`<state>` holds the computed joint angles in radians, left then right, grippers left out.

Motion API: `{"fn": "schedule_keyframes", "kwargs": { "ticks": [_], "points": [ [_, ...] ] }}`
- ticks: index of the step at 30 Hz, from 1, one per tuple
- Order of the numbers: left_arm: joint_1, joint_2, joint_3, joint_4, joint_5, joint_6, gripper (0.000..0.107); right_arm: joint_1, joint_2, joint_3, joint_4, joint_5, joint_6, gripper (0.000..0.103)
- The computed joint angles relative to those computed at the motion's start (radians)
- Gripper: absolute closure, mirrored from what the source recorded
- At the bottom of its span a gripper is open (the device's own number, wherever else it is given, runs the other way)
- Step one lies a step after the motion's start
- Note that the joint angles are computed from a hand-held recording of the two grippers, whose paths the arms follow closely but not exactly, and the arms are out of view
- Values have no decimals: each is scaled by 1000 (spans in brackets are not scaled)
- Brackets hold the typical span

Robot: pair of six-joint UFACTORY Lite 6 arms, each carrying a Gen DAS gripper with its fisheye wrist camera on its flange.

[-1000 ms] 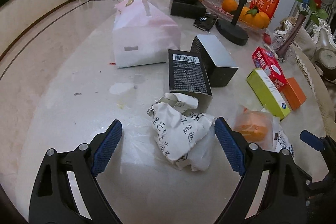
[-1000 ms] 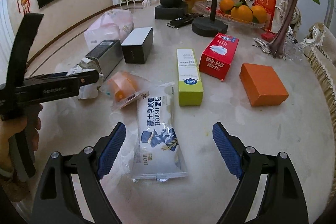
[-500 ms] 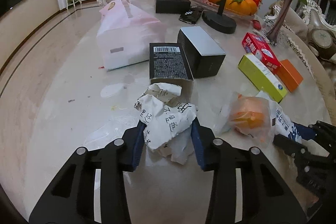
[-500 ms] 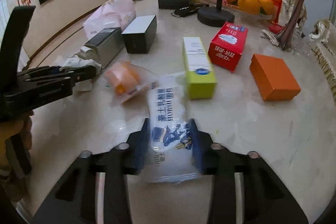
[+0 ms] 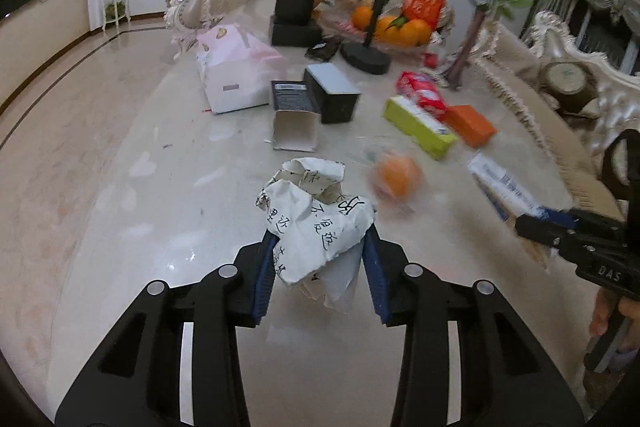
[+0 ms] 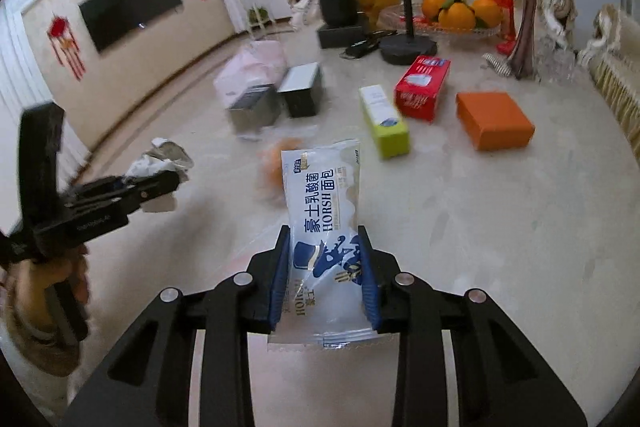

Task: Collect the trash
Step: 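Carry the paper and bread bag over the wastebasket and open both tools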

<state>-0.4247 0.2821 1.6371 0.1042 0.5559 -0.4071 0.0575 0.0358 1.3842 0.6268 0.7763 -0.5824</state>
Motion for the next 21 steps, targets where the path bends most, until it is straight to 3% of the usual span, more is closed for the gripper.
{"fn": "schedule_keyframes", "kwargs": {
  "ticks": [3,7,11,13,16,19,21],
  "points": [
    [-73,-199,-196,76,-18,-79,67,-27,-249,-211,57,70,-80,73],
    [-267,-497,-465,250,37,-306,67,-89,-582,-436,118,240,-121,73],
    [-613,-761,-710,435,198,-668,67,-185,-925,-612,132,484,-93,73],
    [-803,-815,-794,506,289,-868,67,-202,-1050,-691,101,571,-55,73],
    [-954,-811,-913,482,292,-1026,67,11,-1164,-856,-14,507,162,73],
    [-942,-744,-1049,396,123,-1076,67,325,-1154,-1000,-161,320,406,73],
    [-904,-653,-1085,325,10,-1029,67,462,-1050,-1081,-193,187,470,73]
  ]
}}
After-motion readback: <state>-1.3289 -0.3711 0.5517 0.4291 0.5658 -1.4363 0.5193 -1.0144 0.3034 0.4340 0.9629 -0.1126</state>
